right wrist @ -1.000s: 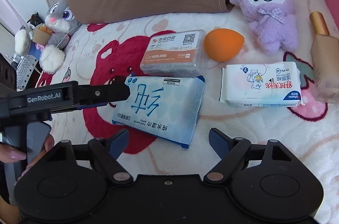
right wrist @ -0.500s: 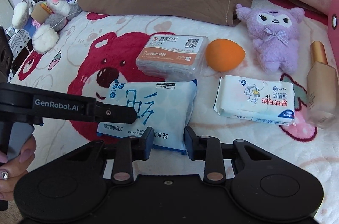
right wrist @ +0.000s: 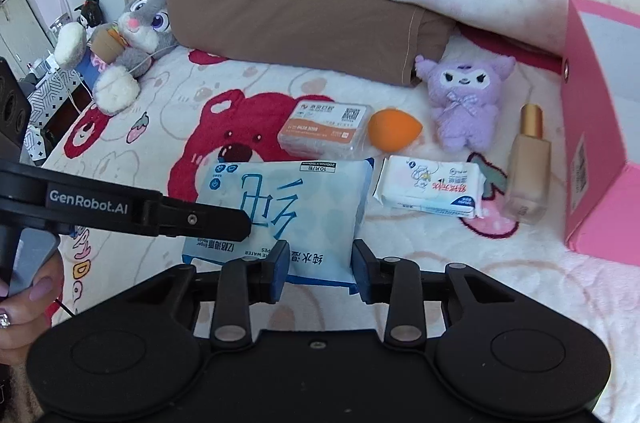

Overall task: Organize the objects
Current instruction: 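Lift the blue-lettered wipes pack and lower it into the pink box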

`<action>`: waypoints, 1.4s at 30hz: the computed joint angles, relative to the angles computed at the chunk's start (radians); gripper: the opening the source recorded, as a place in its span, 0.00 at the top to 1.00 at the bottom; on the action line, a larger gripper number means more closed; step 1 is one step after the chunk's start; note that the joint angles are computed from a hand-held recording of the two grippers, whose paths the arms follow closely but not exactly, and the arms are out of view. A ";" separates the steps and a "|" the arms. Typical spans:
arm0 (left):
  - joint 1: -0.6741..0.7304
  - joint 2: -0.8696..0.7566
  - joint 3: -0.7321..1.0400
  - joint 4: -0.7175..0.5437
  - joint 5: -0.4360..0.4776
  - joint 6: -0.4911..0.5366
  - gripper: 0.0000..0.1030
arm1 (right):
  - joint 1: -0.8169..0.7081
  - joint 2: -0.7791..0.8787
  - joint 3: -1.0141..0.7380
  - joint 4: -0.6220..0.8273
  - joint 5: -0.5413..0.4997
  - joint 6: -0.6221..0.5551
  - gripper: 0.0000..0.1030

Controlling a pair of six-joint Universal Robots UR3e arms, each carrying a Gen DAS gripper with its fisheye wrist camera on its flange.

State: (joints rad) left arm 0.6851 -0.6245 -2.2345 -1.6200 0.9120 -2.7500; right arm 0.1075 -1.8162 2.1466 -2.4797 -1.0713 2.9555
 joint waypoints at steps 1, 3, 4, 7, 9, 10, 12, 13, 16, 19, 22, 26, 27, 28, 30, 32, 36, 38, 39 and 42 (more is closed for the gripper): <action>0.005 0.019 0.024 -0.041 -0.012 0.012 0.65 | -0.020 -0.041 -0.006 0.049 0.011 -0.025 0.60; 0.014 0.051 0.076 -0.126 -0.042 0.035 0.65 | -0.054 -0.111 -0.026 0.150 0.026 -0.075 0.59; 0.010 0.057 0.097 -0.152 -0.057 0.040 0.65 | -0.075 -0.150 -0.032 0.192 0.032 -0.091 0.57; -0.093 0.025 0.134 -0.075 -0.050 -0.067 0.65 | -0.153 -0.252 -0.062 0.329 0.069 -0.150 0.53; -0.240 -0.065 0.159 0.096 0.000 -0.206 0.65 | -0.195 -0.305 -0.092 0.406 0.077 -0.196 0.53; -0.311 -0.123 0.182 0.175 0.028 -0.260 0.65 | -0.219 -0.331 -0.109 0.440 0.081 -0.223 0.52; -0.447 -0.248 0.259 0.300 0.085 -0.346 0.65 | -0.274 -0.368 -0.149 0.505 0.096 -0.263 0.51; -0.505 -0.300 0.303 0.344 0.112 -0.369 0.65 | -0.307 -0.379 -0.177 0.542 0.110 -0.279 0.48; -0.657 -0.459 0.450 0.455 0.197 -0.439 0.65 | -0.405 -0.375 -0.294 0.678 0.154 -0.355 0.46; -0.777 -0.608 0.594 0.532 0.259 -0.498 0.65 | -0.485 -0.354 -0.395 0.755 0.171 -0.428 0.44; -0.881 -0.760 0.728 0.586 0.321 -0.550 0.65 | -0.549 -0.334 -0.435 0.743 0.179 -0.473 0.43; -0.963 -0.982 0.913 0.603 0.353 -0.605 0.66 | -0.566 -0.278 -0.420 0.596 0.118 -0.440 0.43; -0.974 -1.041 0.964 0.597 0.351 -0.623 0.66 | -0.562 -0.260 -0.405 0.546 0.099 -0.434 0.43; -0.981 -1.093 1.007 0.594 0.343 -0.635 0.66 | -0.563 -0.247 -0.381 0.493 0.082 -0.431 0.43; -0.991 -1.201 1.101 0.577 0.325 -0.661 0.66 | -0.573 -0.208 -0.354 0.419 0.061 -0.430 0.43; -1.010 -1.309 1.215 0.541 0.323 -0.682 0.66 | -0.598 -0.153 -0.352 0.394 0.065 -0.443 0.43; -1.042 -1.502 1.436 0.450 0.328 -0.729 0.66 | -0.645 -0.045 -0.355 0.383 0.081 -0.440 0.44; -1.052 -1.538 1.465 0.434 0.330 -0.741 0.66 | -0.668 -0.033 -0.327 0.381 0.094 -0.473 0.44; -1.058 -1.547 1.466 0.436 0.335 -0.743 0.66 | -0.681 -0.031 -0.311 0.380 0.106 -0.493 0.45; -1.067 -1.605 1.539 0.374 0.348 -0.718 0.66 | -0.693 0.012 -0.312 0.415 0.115 -0.539 0.46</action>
